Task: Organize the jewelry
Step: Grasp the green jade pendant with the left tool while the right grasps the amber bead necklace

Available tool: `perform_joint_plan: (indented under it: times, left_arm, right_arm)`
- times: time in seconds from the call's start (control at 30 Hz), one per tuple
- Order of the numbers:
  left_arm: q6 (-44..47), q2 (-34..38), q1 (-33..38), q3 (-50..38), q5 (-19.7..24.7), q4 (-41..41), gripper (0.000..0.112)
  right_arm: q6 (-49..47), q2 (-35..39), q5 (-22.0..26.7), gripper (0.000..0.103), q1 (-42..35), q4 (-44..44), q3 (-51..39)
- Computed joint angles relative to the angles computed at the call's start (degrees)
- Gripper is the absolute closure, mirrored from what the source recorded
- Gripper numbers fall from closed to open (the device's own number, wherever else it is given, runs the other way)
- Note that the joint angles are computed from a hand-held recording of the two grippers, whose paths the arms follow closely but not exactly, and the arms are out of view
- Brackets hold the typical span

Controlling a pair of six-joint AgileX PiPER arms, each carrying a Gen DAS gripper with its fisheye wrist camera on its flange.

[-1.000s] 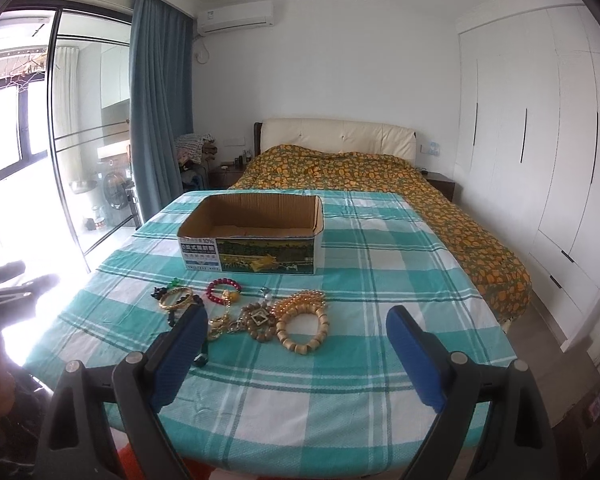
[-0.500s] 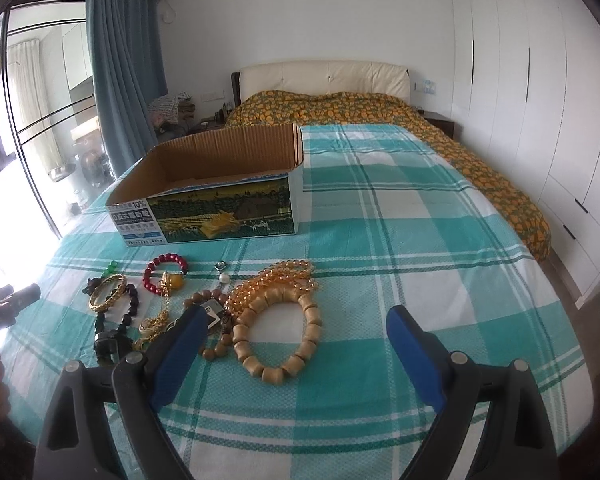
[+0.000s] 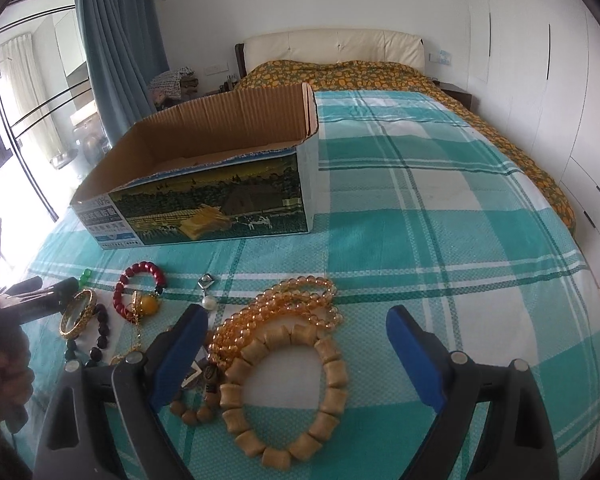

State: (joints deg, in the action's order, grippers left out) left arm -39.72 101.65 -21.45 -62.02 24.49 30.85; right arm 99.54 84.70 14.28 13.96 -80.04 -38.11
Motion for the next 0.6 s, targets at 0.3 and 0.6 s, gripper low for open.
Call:
perform_joint_plan:
  times: [0.3,0.6]
  left_arm:
    - [4.4,-1.0,1.3,1.6,-2.4,-6.0,0.010]
    - [2.5,-1.6,1.8,2.7,-3.2,-4.9,0.010]
  right_arm:
    - [-16.9,9.4,0.0,0.010,-0.7,14.8,-7.9]
    - [-29.8,14.8,6.7,0.007,1.4,27.7,-13.2]
